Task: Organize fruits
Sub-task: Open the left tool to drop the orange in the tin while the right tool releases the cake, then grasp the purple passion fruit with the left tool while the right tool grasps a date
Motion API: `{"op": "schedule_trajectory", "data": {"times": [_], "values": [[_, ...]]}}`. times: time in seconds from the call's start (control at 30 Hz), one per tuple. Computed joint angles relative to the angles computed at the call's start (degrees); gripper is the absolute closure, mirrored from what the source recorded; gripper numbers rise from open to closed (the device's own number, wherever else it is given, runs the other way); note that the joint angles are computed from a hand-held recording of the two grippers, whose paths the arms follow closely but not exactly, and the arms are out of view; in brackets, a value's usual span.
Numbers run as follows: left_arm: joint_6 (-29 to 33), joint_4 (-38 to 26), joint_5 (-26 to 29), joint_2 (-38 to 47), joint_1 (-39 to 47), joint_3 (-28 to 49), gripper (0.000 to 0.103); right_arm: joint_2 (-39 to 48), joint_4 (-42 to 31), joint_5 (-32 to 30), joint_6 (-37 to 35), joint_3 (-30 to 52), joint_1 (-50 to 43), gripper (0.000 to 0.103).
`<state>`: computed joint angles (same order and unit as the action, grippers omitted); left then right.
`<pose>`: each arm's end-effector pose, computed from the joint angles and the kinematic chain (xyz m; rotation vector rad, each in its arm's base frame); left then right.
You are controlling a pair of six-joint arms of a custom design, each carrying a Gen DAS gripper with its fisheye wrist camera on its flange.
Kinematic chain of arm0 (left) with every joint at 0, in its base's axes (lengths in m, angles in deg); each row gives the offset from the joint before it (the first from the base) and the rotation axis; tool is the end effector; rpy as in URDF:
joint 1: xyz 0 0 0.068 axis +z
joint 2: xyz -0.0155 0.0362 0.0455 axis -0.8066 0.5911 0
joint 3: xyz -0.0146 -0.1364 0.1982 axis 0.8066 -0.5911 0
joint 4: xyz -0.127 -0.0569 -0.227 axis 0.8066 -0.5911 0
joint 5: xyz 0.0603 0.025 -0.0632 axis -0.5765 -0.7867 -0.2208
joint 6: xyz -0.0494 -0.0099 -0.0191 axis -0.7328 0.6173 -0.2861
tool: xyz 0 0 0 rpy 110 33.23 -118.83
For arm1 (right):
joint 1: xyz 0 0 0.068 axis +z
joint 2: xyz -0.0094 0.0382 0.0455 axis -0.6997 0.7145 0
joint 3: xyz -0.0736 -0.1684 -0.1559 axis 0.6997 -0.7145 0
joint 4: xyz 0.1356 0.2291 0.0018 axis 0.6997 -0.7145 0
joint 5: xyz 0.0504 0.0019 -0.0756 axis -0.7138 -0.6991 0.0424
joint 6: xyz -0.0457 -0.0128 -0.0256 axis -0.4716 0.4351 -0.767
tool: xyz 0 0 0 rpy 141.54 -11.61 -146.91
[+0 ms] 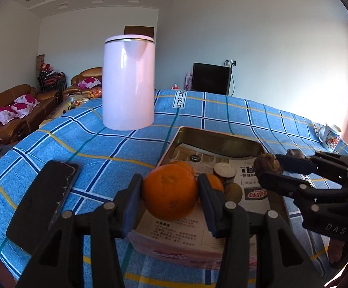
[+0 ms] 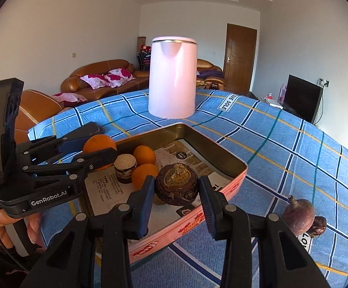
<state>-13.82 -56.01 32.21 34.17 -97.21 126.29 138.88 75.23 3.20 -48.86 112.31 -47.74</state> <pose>0.2632 -0.2173 0.1653 -0.2021 2.0829 -0.0034 0.3514 0.0008 0.1587 -0.8730 2.0019 0.3795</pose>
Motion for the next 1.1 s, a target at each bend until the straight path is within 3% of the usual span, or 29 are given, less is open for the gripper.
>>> {"op": "schedule_trajectory", "data": {"times": [0.2,0.3,0.43,0.67,0.87,1.1], "values": [[1.1,-2.0,-0.7,0.5,-0.6,1.1,0.054,2.1,-0.4,5.7,-0.6,1.3,2.3,0.063],[1.2,-2.6,-1.1,0.1,-1.2,1.1,0.052,2.4,-1.9,5.0,-1.1,2.1,2.1,0.063],[1.2,-2.7,-2.2,-0.2,-1.8,1.4,0.040,0.8,-1.3,3.3,-0.5,0.7,0.5,0.059],[3.7,-2.7,-2.5,2.0,-4.1,6.3,0.036,0.1,-1.7,-2.0,-1.7,2.1,-9.8,0.050],[7.8,-3.5,1.1,8.7,-6.0,16.6,0.032,9.9,-4.3,0.9,2.0,15.3,-19.1,0.049],[10.8,-8.3,5.4,18.5,-6.5,31.4,0.032,20.9,-13.4,4.2,2.4,29.9,-19.9,0.050]]}}
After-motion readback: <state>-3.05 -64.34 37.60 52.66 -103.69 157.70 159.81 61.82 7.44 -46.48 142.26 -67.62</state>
